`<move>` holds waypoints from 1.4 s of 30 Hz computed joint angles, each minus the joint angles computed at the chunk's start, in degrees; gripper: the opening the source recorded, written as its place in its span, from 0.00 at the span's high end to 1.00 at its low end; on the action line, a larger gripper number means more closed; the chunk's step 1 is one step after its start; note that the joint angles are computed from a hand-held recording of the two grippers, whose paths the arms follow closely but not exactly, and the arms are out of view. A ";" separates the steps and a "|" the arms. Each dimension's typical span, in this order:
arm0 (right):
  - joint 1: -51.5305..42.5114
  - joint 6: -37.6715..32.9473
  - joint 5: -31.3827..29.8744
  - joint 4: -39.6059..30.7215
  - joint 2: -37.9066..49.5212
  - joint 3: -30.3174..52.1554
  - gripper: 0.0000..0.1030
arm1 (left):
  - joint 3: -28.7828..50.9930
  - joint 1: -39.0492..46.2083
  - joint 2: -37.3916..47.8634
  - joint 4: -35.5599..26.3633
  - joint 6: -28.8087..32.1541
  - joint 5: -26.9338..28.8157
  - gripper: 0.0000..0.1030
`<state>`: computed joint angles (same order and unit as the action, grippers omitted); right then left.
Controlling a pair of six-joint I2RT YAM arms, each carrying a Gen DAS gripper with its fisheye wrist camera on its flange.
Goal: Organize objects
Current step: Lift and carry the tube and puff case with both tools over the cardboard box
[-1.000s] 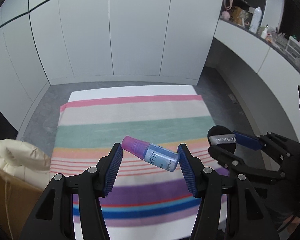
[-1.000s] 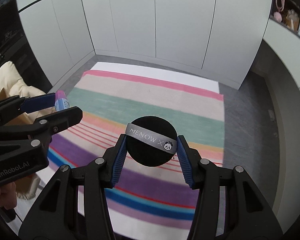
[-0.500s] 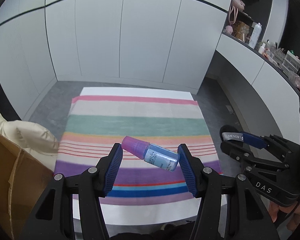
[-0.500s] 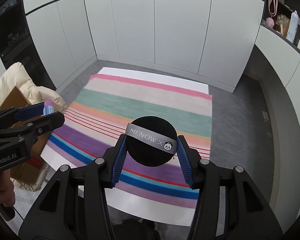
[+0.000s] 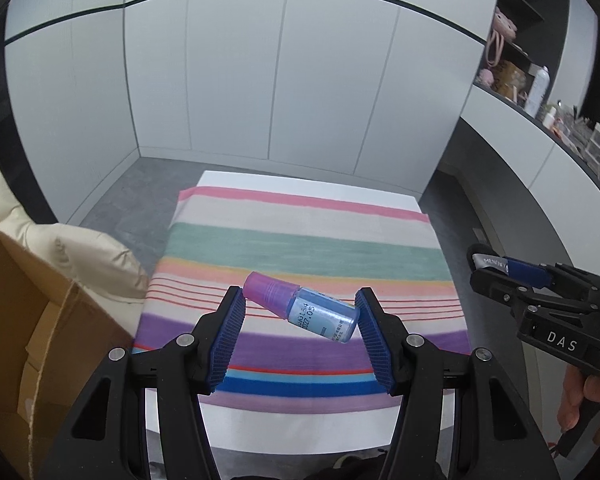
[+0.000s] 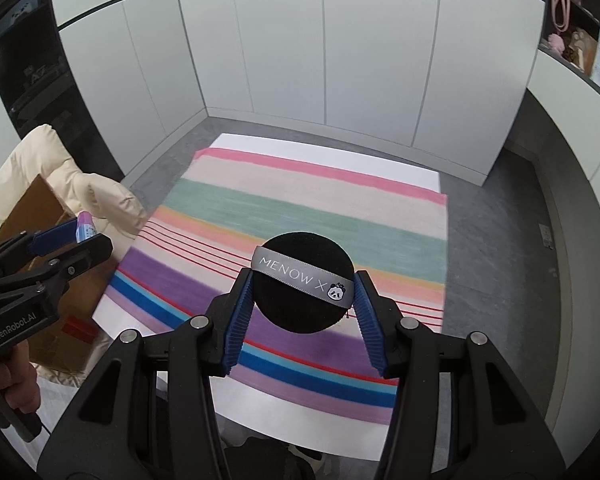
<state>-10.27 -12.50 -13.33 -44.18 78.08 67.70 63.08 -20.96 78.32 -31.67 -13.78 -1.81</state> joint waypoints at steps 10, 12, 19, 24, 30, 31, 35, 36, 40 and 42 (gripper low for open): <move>9.83 4.48 3.09 1.78 0.28 -0.49 0.50 | -3.31 7.19 -5.11 -0.91 2.05 2.72 0.44; 11.71 5.58 4.13 2.06 0.46 -0.31 0.50 | -3.93 8.73 -6.45 -1.20 2.64 3.11 0.44; 17.40 8.90 5.98 2.83 1.57 0.86 0.50 | -6.10 14.66 -10.07 -2.09 4.14 5.32 0.43; 22.00 10.75 7.47 3.46 2.71 1.80 0.50 | -7.33 19.20 -12.28 -2.77 5.99 6.92 0.43; 27.15 12.79 9.07 4.15 4.52 3.17 0.50 | -8.71 25.56 -14.43 -3.90 8.78 9.47 0.43; 27.87 13.10 9.22 4.21 4.73 3.44 0.50 | -8.92 26.54 -14.79 -4.13 9.19 9.88 0.43; 31.33 14.54 10.21 4.90 6.26 4.73 0.50 | -9.84 30.78 -16.51 -4.99 11.20 11.41 0.43; 32.21 14.92 10.44 5.03 6.67 5.09 0.50 | -10.12 31.99 -16.96 -5.18 11.77 11.82 0.43; 35.36 16.00 11.36 5.46 7.70 6.14 0.50 | -10.70 36.69 -18.19 -6.22 13.77 13.78 0.43; 37.08 16.58 11.92 5.64 8.41 6.82 0.50 | -10.99 39.21 -18.49 -6.53 14.84 14.76 0.43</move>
